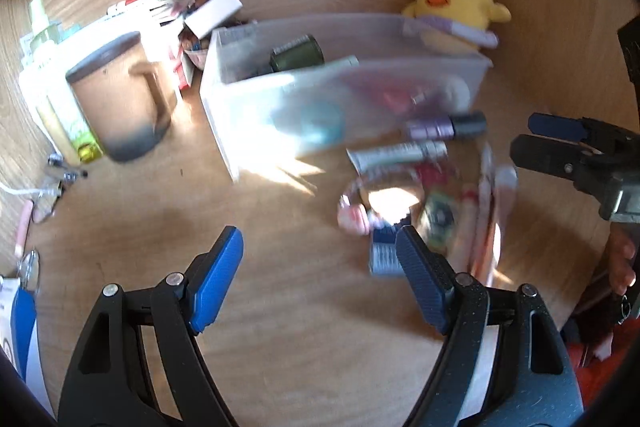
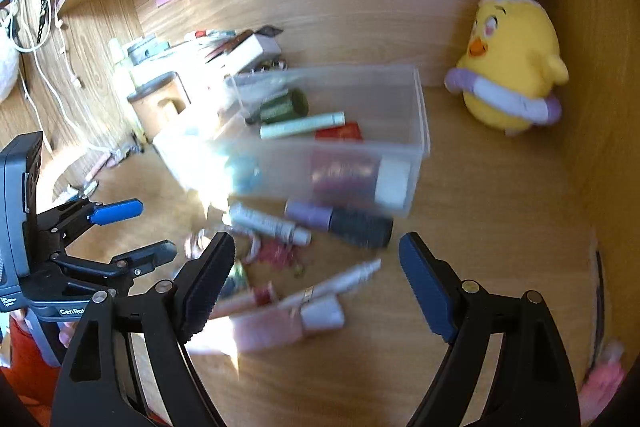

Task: Organize objects
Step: 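Move the right gripper to the pink tube and grasp it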

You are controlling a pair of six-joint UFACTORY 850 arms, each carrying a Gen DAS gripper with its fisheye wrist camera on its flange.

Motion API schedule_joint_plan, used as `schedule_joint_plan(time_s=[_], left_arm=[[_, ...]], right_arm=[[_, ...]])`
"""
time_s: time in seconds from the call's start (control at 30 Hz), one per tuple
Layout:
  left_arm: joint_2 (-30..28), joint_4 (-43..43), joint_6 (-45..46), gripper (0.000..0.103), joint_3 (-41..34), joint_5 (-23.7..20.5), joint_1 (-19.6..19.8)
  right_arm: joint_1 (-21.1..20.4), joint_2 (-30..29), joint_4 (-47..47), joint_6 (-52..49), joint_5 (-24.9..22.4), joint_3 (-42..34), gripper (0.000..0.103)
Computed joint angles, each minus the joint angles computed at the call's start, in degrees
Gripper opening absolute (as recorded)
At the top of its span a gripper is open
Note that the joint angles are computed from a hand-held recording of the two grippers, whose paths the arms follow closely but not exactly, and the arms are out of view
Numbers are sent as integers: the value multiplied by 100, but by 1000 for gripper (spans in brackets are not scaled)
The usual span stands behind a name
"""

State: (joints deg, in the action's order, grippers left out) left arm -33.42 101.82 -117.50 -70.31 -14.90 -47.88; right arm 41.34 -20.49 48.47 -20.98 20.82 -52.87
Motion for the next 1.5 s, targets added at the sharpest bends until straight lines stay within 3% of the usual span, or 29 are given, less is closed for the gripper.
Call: schedule_joint_plan(time_s=[0.27, 0.6, 0.83, 0.93, 1.07, 1.2, 1.33, 1.5], left_arm=[[72, 126, -9, 79, 277, 72, -260], [-76, 343, -233, 82, 91, 221, -395], [20, 1306, -1587, 83, 99, 201, -225], [15, 2032, -2378, 71, 34, 359, -141], [-84, 1740, -1890, 54, -165, 443, -139], [-209, 1539, -1448, 35, -356, 571, -166], [-336, 1021, -799, 28, -500, 707, -174], [-380, 1611, -1367, 28, -568, 986, -109]], right_arm=[[217, -80, -312, 583, -59, 174, 82], [388, -165, 60, 469, 1, 296, 82], [328, -40, 611, 33, 197, 512, 81], [250, 4, 552, -6, 167, 562, 79], [196, 25, 974, -582, 211, 571, 64], [80, 55, 560, -230, 111, 598, 53], [-44, 52, 181, 54, -10, 577, 42], [-113, -1, 359, -174, -150, 460, 41]])
